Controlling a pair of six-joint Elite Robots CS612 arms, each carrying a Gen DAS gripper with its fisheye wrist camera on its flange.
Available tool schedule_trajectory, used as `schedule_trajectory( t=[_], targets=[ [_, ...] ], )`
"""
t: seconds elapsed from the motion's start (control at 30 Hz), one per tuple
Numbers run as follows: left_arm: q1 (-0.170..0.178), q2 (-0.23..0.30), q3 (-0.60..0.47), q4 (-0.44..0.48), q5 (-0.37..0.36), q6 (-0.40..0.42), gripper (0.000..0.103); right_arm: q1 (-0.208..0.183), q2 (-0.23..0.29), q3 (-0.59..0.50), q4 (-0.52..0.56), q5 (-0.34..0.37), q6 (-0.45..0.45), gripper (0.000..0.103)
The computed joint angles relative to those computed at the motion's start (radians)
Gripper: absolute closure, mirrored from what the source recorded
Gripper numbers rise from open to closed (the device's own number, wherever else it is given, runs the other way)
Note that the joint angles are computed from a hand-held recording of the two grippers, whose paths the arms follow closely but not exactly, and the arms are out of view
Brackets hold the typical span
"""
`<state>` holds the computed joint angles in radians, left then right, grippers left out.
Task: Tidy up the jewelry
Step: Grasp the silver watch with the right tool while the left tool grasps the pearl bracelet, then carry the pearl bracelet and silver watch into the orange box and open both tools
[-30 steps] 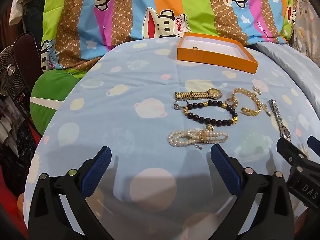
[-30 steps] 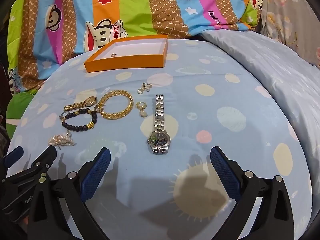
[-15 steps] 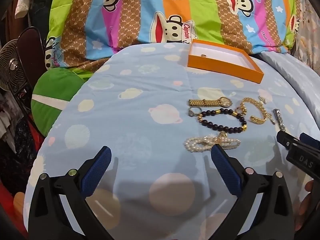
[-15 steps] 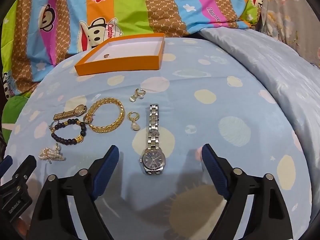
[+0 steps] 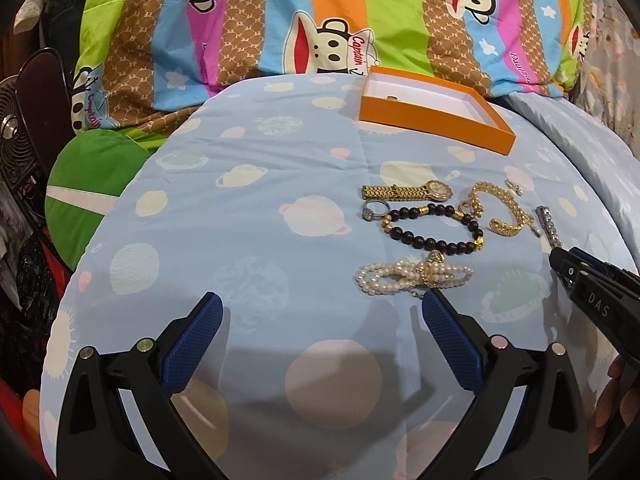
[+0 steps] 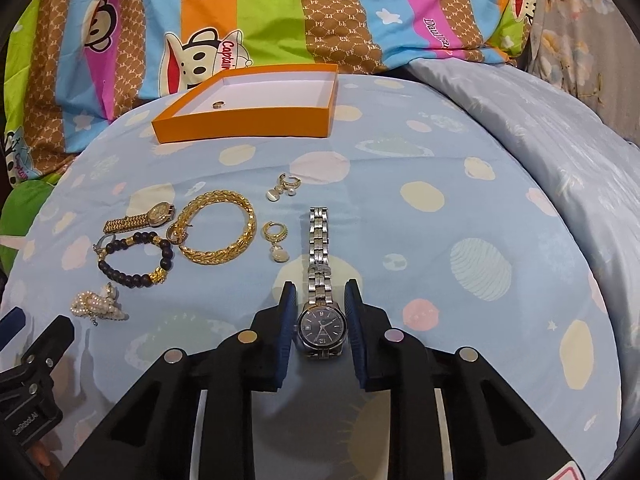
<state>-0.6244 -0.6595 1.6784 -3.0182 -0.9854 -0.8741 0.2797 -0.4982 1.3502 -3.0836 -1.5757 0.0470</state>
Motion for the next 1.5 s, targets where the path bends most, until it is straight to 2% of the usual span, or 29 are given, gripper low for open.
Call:
schedule_trajectory(
  t=[0.43, 0.73, 0.77, 0.9, 1.17, 1.5],
  targets=[
    [0.003, 0.015, -0.037, -0.003, -0.025, 0.050, 0.005, -0.021, -0.028, 0.066, -0.048, 0.049, 0.024, 0.085],
    [0.018, 0.041, -0.073, -0.083, -0.091, 0.163, 0.006, -0.027, -0.031, 0.078, -0.062, 0.068, 0.020, 0.087],
    [0.021, 0.044, -0.075, -0.097, -0.103, 0.176, 0.007, -0.027, -0.031, 0.078, -0.063, 0.070, 0.020, 0.087],
    [0.036, 0.050, -0.084, -0.100, -0.188, 0.197, 0.034, -0.029, -0.032, 0.081, -0.065, 0.078, 0.024, 0.087],
    [0.020, 0.044, -0.065, -0.128, -0.207, 0.250, 0.038, -0.033, -0.034, 0.086, -0.067, 0.089, 0.032, 0.087],
    [0.001, 0.019, -0.017, -0.170, -0.190, 0.188, 0.042, -0.040, -0.053, 0.117, -0.102, 0.120, 0.038, 0.088]
  ],
)
